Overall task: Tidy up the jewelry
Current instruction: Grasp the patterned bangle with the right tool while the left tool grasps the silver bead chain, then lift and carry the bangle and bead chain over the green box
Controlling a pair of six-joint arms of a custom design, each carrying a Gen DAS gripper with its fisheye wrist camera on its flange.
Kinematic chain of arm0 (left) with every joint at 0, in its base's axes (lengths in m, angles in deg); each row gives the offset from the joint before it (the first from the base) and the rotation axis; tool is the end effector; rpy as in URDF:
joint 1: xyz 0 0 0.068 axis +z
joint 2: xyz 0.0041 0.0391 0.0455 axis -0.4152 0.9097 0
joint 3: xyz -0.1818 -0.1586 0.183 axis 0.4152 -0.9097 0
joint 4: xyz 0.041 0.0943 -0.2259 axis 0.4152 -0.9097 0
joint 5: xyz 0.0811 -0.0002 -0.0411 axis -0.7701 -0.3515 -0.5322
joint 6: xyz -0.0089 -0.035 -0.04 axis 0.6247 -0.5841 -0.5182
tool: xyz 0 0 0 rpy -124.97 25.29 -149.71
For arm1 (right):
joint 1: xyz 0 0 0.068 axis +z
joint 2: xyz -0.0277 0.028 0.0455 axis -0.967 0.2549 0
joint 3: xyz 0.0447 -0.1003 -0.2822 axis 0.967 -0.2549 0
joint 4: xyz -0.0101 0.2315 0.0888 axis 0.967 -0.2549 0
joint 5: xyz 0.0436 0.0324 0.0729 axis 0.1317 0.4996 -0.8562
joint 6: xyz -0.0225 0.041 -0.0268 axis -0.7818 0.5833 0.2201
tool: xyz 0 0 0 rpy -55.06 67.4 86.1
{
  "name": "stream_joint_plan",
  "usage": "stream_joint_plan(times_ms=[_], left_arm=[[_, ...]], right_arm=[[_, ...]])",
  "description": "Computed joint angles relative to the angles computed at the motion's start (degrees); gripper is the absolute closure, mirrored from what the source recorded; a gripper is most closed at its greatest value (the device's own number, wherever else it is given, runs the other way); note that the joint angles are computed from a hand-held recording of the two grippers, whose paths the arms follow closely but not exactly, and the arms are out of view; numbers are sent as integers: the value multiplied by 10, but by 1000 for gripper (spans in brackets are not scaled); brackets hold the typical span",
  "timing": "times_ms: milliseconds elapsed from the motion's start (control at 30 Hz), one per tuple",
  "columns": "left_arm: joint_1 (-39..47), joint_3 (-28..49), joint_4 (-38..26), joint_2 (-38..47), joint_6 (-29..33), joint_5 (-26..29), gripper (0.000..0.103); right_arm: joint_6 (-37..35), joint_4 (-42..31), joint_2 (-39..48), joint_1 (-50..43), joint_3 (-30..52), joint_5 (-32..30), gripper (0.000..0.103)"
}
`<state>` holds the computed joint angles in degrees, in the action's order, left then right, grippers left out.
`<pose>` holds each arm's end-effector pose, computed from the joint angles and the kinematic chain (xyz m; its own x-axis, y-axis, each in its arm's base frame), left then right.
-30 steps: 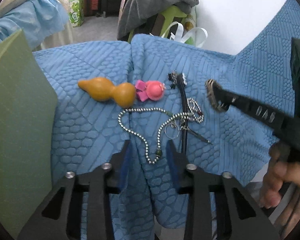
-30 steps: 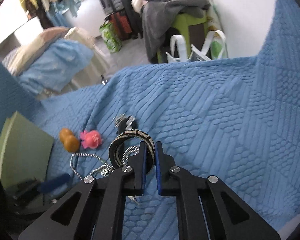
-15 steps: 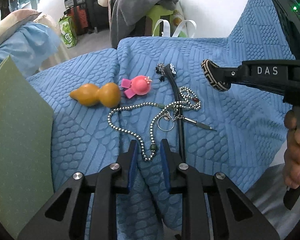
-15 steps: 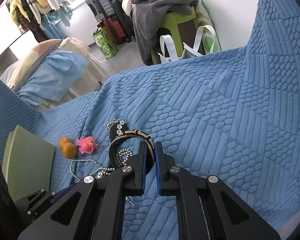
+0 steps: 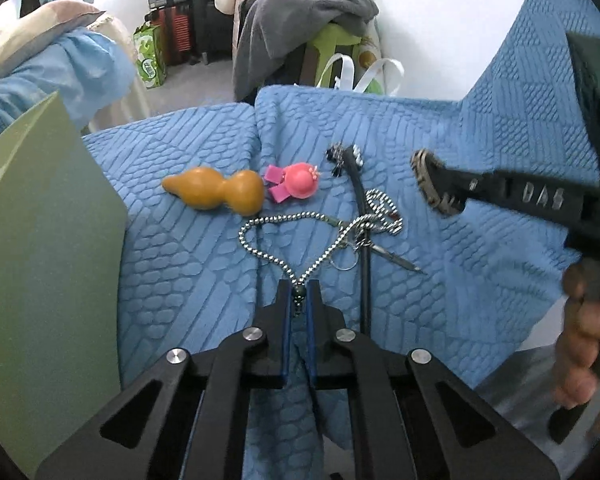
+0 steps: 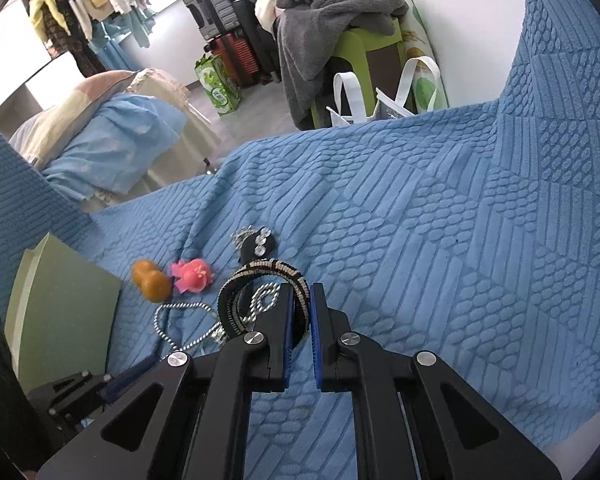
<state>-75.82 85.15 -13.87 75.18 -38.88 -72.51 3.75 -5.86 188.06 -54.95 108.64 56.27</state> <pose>0.1992 -0.2288 0.0800 -0.8363 -0.0608 -0.5449 0.0206 0.9896 -0.1421 0.3135 0.1215 0.0912 -0.8387 -0.0631 -0.5410 -0.2343 0.9384 0.2538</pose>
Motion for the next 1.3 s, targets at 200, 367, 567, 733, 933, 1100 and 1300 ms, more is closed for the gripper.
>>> stream_joint_plan(times_ms=[200, 367, 567, 733, 933, 1100, 1300], left_arm=[[4, -30, 12, -59, -8, 9, 97], [9, -54, 15, -117, -21, 16, 97], [12, -54, -43, -212, -15, 15, 97], [20, -28, -118, -291, -4, 13, 97], [27, 27, -222, -365, 21, 8, 97], [31, 64, -291, -420, 33, 4, 97], [37, 127, -384, -468, 57, -10, 97]], right_arm=[[1, 3, -27, 25, -32, 18, 97], [10, 9, -69, 40, -69, 30, 97], [37, -30, -150, 60, -90, 46, 97], [48, -100, -218, 76, -71, 63, 97], [62, -198, -299, 93, -25, 76, 97], [73, -268, -344, 113, 19, 88, 97], [71, -340, -363, 149, 95, 108, 97]])
